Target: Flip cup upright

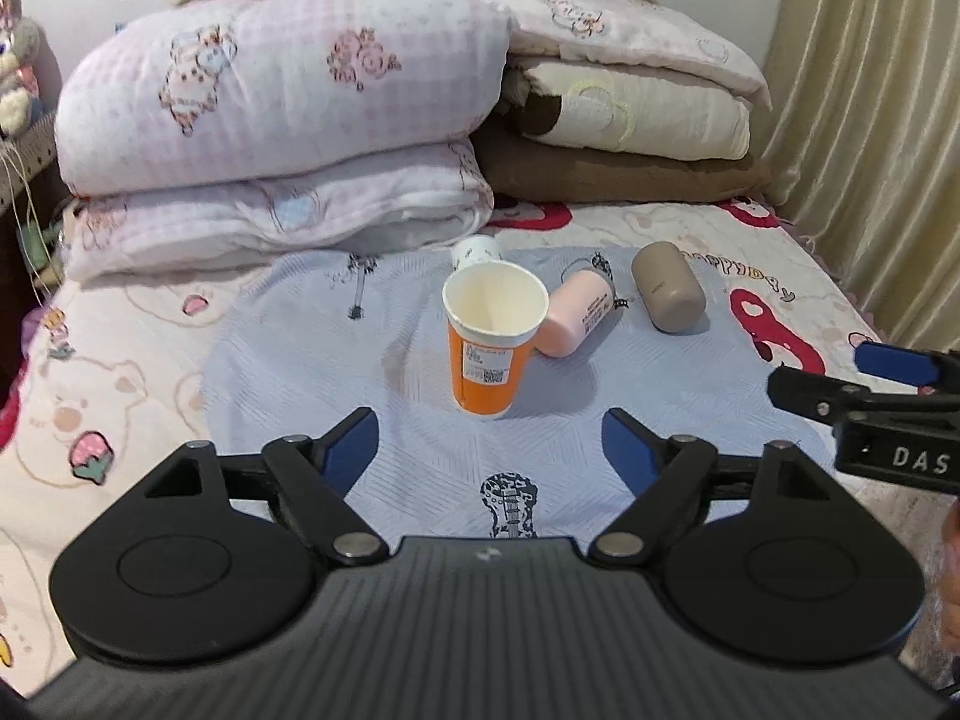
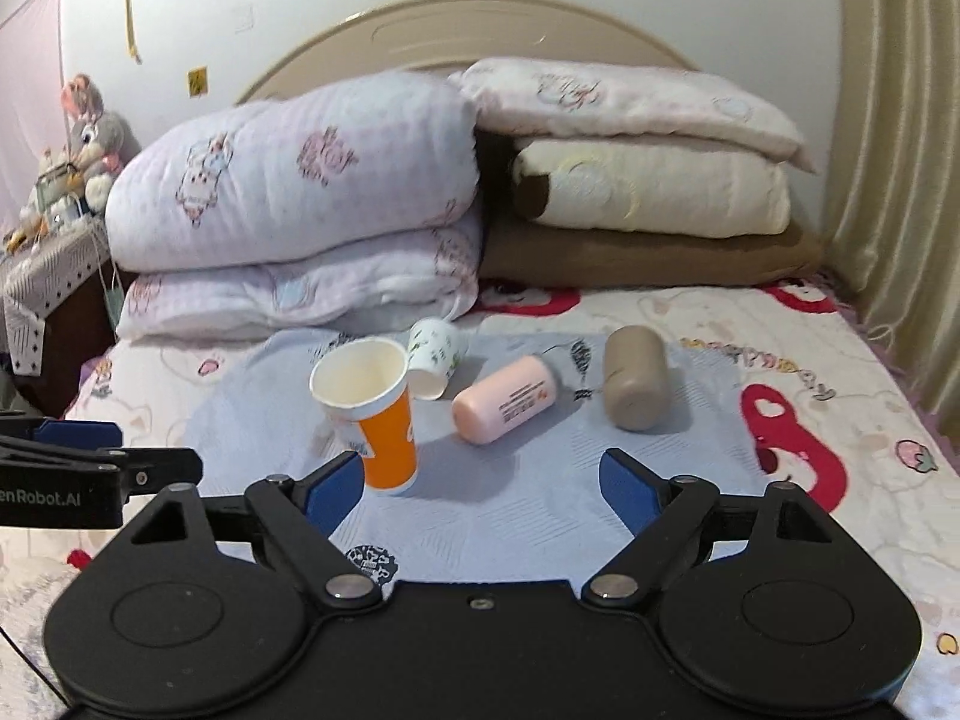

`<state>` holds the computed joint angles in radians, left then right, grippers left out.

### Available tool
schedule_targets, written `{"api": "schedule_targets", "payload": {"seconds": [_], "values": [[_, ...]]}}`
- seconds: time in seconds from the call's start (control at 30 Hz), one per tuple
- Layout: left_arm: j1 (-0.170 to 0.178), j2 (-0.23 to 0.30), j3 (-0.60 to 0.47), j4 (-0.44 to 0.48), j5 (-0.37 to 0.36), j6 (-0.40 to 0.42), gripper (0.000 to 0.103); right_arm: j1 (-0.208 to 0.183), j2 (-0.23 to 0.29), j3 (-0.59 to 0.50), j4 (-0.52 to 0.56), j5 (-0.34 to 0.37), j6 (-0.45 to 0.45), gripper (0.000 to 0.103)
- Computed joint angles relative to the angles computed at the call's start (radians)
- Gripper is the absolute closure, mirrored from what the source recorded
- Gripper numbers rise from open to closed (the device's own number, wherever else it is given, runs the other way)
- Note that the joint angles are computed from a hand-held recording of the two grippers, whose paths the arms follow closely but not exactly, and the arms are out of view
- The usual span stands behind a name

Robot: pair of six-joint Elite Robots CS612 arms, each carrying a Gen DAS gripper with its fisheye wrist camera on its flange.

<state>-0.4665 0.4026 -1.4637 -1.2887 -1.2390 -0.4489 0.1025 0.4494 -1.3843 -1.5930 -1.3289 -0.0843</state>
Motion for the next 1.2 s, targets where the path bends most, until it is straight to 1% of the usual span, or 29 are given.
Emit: {"api": "schedule_targets", "payload": {"seconds": [0.07, 0.1, 0.17, 0.2, 0.27, 0.3, 0.4, 0.5, 0.7, 0.83, 0.93, 1.07, 1.2], "values": [[-0.006, 0.0, -0.012, 0.002, 0.009, 0.006, 0.012, -0.002, 0.002, -0.017, 0.016, -0.017, 0.003, 0.011], [-0.009, 0.0, -0.018, 0.004, 0.014, 0.008, 0.01, -0.002, 0.005, -0.027, 0.019, -0.029, 0.005, 0.009], [-0.015, -0.001, -0.027, 0.016, 0.027, 0.004, 0.002, 0.004, 0.004, -0.037, 0.032, -0.078, 0.014, 0.005], [-0.018, -0.003, -0.03, 0.026, 0.033, -0.004, 0.0, 0.007, 0.003, -0.04, 0.042, -0.102, 0.019, 0.003], [-0.02, -0.012, -0.029, 0.067, 0.038, -0.033, 0.0, 0.014, -0.004, -0.042, 0.076, -0.151, 0.025, 0.003], [-0.021, -0.018, -0.026, 0.087, 0.042, -0.047, 0.0, 0.015, -0.007, -0.043, 0.09, -0.159, 0.024, 0.003], [-0.027, -0.031, -0.019, 0.139, 0.075, -0.079, 0.0, 0.012, -0.011, -0.05, 0.127, -0.148, 0.031, 0.003], [-0.03, -0.045, -0.011, 0.184, 0.088, -0.1, 0.0, 0.011, -0.014, -0.056, 0.148, -0.141, 0.036, 0.003], [-0.029, -0.047, -0.029, 0.213, 0.075, -0.128, 0.0, 0.014, -0.012, -0.071, 0.145, -0.146, 0.022, 0.003], [-0.026, -0.055, -0.023, 0.245, 0.071, -0.139, 0.0, 0.011, -0.014, -0.074, 0.152, -0.133, 0.032, 0.003], [-0.018, -0.059, -0.017, 0.258, 0.053, -0.15, 0.0, 0.009, -0.015, -0.073, 0.154, -0.126, 0.038, 0.003], [-0.016, -0.064, -0.007, 0.282, 0.066, -0.171, 0.0, 0.01, -0.017, -0.069, 0.154, -0.133, 0.042, 0.003], [-0.013, -0.067, -0.001, 0.293, 0.065, -0.174, 0.0, 0.009, -0.023, -0.063, 0.155, -0.124, 0.053, 0.003]]}}
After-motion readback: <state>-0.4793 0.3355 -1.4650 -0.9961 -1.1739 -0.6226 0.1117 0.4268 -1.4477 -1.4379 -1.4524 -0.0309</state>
